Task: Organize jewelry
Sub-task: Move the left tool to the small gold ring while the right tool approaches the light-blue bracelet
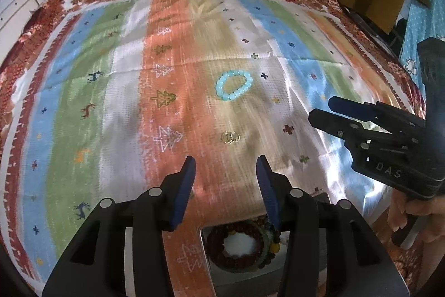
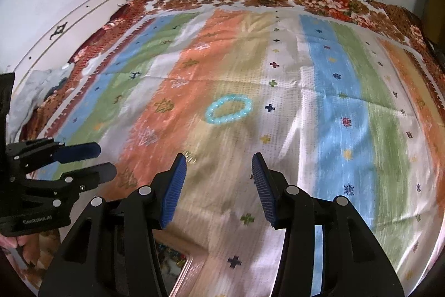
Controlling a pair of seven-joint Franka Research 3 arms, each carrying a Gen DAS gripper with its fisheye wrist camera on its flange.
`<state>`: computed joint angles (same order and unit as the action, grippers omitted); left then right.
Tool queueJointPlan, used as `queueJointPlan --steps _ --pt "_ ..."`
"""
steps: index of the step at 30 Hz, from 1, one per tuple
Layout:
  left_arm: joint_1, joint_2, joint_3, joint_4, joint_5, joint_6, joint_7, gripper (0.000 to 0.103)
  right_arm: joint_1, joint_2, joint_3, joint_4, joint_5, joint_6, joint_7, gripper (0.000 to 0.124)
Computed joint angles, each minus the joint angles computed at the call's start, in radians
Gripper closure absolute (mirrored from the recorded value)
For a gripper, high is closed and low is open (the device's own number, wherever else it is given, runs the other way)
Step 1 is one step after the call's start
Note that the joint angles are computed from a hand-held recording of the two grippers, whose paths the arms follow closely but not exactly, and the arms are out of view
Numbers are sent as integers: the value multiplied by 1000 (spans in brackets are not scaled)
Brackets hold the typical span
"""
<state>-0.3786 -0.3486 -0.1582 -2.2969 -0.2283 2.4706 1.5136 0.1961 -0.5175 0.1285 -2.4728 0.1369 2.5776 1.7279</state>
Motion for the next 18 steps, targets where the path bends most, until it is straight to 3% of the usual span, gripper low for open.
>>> queueJointPlan --steps 18 --pt "40 164 -43 133 39 -55 16 57 -12 144 -28 101 1 -13 8 75"
